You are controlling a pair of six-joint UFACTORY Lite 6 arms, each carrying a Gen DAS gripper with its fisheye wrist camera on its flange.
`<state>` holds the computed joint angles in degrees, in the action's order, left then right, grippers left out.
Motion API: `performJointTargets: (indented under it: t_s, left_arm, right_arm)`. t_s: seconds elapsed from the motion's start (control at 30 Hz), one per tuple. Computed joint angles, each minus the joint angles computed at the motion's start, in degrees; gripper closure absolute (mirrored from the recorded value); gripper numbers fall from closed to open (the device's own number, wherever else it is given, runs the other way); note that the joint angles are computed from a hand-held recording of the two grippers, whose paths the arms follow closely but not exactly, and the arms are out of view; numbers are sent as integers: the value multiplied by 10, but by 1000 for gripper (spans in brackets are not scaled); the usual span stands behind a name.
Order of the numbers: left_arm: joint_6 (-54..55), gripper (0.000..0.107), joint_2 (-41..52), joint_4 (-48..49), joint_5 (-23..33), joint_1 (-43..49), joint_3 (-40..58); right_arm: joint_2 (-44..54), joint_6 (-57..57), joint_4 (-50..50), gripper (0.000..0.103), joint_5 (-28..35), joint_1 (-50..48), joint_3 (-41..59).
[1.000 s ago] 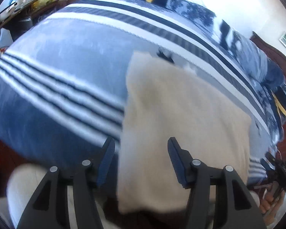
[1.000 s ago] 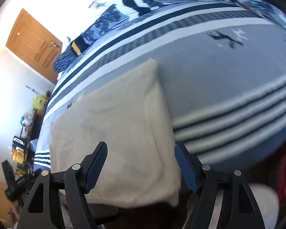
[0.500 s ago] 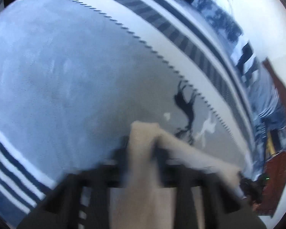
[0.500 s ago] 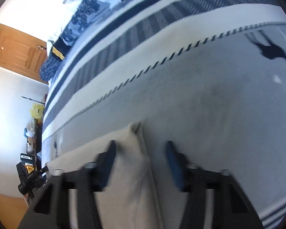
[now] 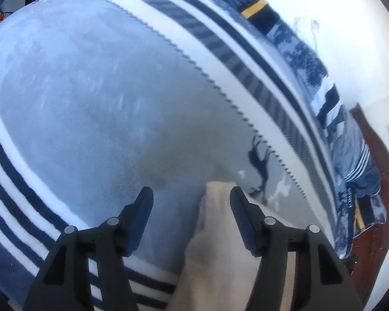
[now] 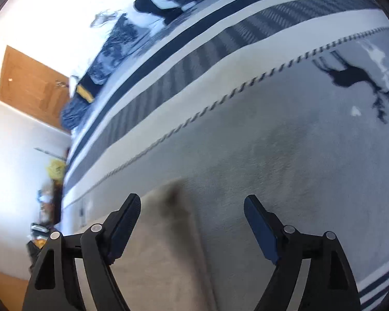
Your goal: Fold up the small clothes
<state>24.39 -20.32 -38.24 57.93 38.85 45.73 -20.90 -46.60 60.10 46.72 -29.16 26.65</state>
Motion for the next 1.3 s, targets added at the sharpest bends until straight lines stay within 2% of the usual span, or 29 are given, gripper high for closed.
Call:
performJointTargets:
  t_s: [0.1,0.2,0.27,0.3,0.33,0.4,0.43,0.5,0.6,0.67,0.73,0.83,0.97,1.07,1.17,1.23,1.3]
  left_arm:
    - [9,47,23,-1,1,-30,-10]
    - [-13,42,15,6,-38,-76,-18]
    - [-30,42,21,-6,-50,-100,-20]
    - [-57,42,19,11,-66,-129,-21]
    - [-93,46,13,51,-91,-171,-20]
    - [-112,79,4,83,-100,-207,-20]
    - [-115,88,10,89,-94,-218,-12]
    - [-124,93,13,92,-74,-215,8]
    - [-98,95,-8,57,-12,-176,65]
    - [-80,96,6,14,35,-146,123]
    - [-93,96,38,2,47,-151,202]
    - [-122,96,126,3,45,-185,341]
    - [-186,96,323,29,25,-254,581]
    - [-248,96,472,74,21,-292,760]
    - [-320,95,615,141,58,-324,940]
    - [-358,90,668,185,82,-335,988]
    - [-370,88,661,237,73,-343,940]
  right_arm:
    - [35,-14,23,19,-13,22,-2]
    - [66,-32,46,21,-34,64,10]
    - [85,-29,52,41,-39,91,25]
    - [106,-20,48,59,-43,114,38]
    - [118,-12,39,65,-51,135,47]
    - [110,20,9,65,-89,175,50]
    - [108,32,-2,71,-96,183,53]
    - [125,49,-19,91,-95,189,68]
    - [105,73,-41,93,-95,188,75]
    - [57,91,-49,94,-69,168,79]
    - [18,118,-80,95,-48,153,94]
    - [17,131,-78,95,-32,138,158]
    - [125,144,-67,95,-31,136,306]
    - [265,209,-130,95,-58,175,472]
    - [386,269,-185,95,-58,191,604]
    - [463,313,-223,94,-70,213,676]
    - [520,348,-250,90,-76,224,718]
